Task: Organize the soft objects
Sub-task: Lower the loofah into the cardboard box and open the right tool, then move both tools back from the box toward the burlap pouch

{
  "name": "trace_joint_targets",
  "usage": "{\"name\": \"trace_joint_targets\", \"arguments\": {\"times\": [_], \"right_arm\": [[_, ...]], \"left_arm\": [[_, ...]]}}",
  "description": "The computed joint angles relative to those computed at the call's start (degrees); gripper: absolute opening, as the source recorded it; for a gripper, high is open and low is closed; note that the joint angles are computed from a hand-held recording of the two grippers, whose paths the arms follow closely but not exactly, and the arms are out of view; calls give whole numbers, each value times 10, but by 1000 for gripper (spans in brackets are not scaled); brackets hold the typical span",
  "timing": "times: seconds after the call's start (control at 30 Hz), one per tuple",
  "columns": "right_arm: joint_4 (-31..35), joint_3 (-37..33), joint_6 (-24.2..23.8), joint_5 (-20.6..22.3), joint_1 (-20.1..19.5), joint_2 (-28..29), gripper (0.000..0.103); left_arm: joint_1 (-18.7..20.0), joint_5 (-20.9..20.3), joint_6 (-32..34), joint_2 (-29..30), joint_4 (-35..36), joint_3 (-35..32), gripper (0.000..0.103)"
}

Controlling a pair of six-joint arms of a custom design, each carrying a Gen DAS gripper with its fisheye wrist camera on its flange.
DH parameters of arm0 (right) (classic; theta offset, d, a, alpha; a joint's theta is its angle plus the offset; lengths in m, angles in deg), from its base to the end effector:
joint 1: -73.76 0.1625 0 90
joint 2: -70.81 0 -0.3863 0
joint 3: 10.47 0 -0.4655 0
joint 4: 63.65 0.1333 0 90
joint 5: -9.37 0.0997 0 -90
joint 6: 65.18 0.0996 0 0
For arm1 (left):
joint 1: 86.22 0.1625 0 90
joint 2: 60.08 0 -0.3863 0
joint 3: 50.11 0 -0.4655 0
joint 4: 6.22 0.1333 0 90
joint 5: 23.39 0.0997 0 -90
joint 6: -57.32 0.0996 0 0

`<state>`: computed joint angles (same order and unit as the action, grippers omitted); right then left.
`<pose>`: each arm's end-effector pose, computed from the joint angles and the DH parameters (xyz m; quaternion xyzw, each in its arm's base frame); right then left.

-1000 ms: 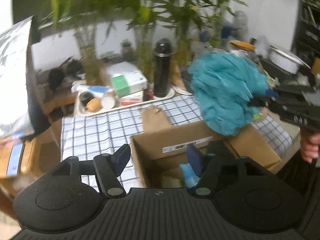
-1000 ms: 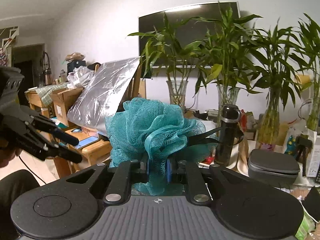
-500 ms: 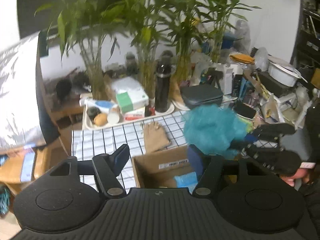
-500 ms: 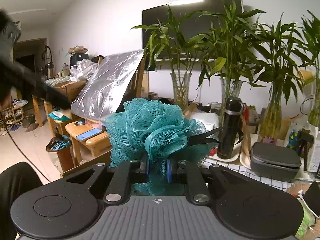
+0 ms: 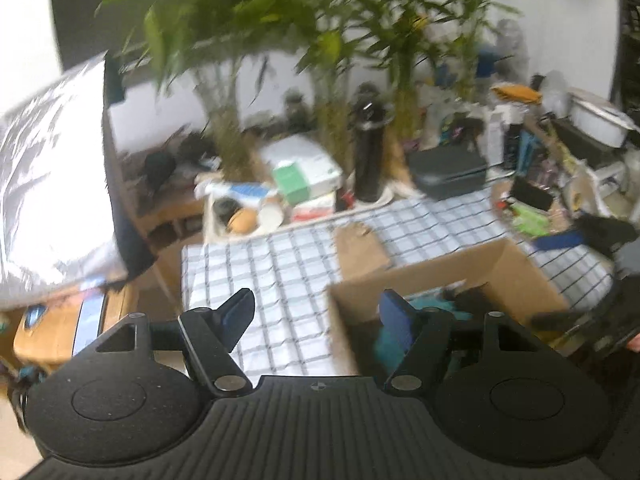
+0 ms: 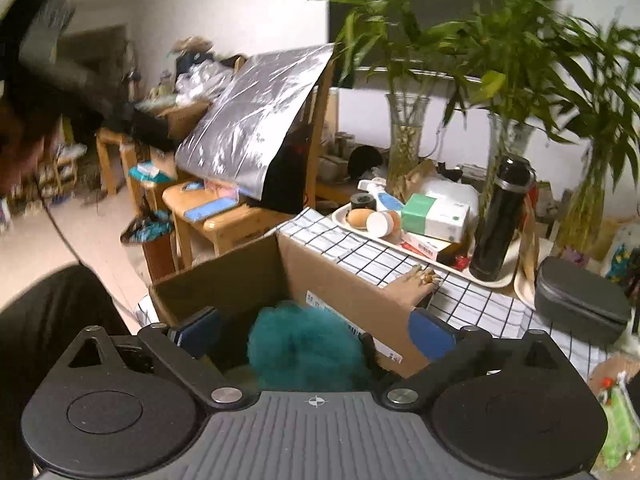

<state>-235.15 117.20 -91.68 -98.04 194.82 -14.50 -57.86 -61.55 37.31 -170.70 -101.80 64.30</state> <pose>0.3533 -0.3859 0.2231 0.4040 -0.8407 0.3365 0.1293 -0.2779 -0.3905 0.4349 0.3132 0.8430 -0.2964 0.3215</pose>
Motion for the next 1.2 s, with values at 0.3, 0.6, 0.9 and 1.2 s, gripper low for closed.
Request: {"name": "trace_joint_targets", "arguments": {"times": [0.3, 0.6, 0.9, 1.2], "right_arm": [[72, -6, 44, -8, -5, -65, 103], [133, -38, 45, -50, 9, -115, 103], [168, -80, 53, -106, 23, -123, 103], [156, -83, 61, -116, 15, -99, 103]], "left_arm": [[34, -27, -68, -20, 68, -4, 69], [28, -77, -59, -20, 47, 9, 69], [1, -101, -5, 0, -21, -6, 69], [8, -120, 63, 36, -124, -36, 69]]}}
